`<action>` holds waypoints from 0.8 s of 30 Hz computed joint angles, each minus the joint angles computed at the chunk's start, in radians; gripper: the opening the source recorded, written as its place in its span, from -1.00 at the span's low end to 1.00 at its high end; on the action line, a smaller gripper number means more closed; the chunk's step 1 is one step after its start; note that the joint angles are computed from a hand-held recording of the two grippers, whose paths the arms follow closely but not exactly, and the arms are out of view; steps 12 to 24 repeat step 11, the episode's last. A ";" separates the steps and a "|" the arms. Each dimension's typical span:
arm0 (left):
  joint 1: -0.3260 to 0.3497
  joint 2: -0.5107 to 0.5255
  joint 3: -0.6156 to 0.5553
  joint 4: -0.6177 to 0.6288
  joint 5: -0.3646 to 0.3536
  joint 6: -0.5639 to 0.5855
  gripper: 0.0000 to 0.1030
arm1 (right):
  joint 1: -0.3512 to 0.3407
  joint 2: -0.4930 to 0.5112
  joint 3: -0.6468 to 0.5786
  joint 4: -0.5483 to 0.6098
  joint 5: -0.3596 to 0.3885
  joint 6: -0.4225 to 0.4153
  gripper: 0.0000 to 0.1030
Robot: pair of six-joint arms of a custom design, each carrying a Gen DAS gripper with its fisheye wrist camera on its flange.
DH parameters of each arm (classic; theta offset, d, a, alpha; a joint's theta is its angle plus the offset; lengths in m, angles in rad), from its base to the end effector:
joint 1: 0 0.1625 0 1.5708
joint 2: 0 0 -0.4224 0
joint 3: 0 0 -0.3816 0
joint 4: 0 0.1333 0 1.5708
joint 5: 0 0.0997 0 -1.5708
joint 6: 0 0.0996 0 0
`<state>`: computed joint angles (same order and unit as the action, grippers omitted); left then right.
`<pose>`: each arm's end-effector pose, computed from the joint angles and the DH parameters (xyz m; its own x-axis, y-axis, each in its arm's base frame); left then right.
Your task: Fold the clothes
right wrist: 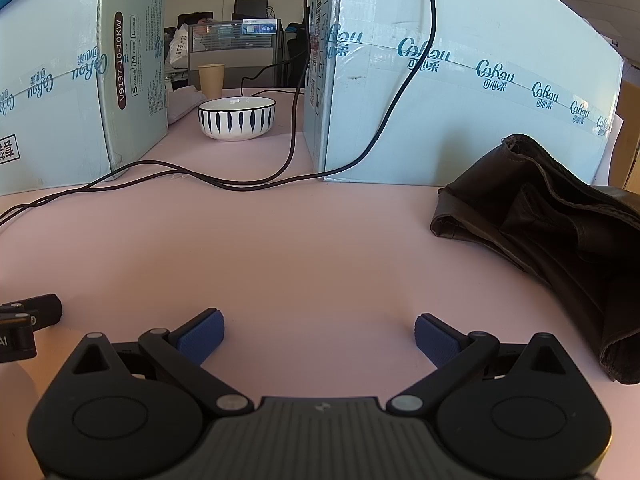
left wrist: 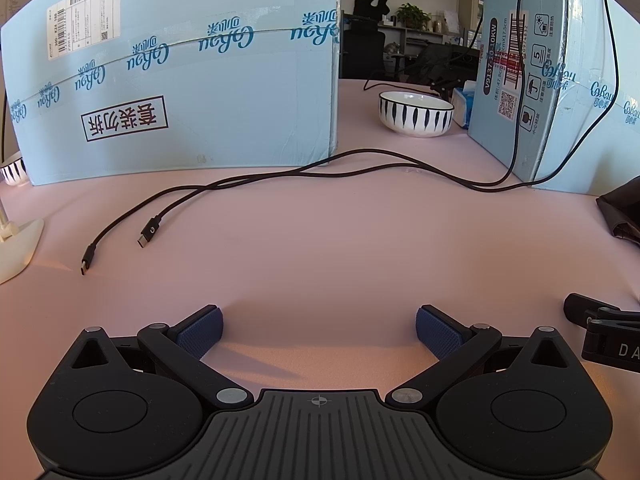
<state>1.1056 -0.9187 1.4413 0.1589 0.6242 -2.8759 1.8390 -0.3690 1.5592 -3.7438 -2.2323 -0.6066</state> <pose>-0.0641 -0.6049 0.1937 -0.7026 -0.1426 -0.6972 0.4841 0.6223 -0.6152 0.2435 -0.6138 -0.0001 -0.6526 -0.0718 0.7543 -0.6317 0.6012 -0.4894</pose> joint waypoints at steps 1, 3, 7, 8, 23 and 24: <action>0.000 0.000 0.000 0.000 0.000 0.000 1.00 | 0.000 0.000 0.000 0.000 0.000 0.000 1.00; 0.000 0.000 0.000 0.000 0.000 0.000 1.00 | 0.000 0.000 0.000 0.000 0.000 0.000 1.00; 0.000 0.000 0.000 0.000 0.000 0.000 1.00 | -0.001 -0.003 0.004 0.006 0.004 0.011 1.00; 0.000 0.000 0.000 0.000 0.000 0.000 1.00 | -0.002 -0.004 0.005 0.008 0.005 0.013 1.00; 0.000 -0.001 0.000 0.000 0.000 0.001 1.00 | -0.001 -0.004 0.005 0.009 0.006 0.016 1.00; 0.000 -0.001 0.000 0.000 0.000 0.001 1.00 | -0.001 -0.004 0.005 0.009 0.006 0.016 1.00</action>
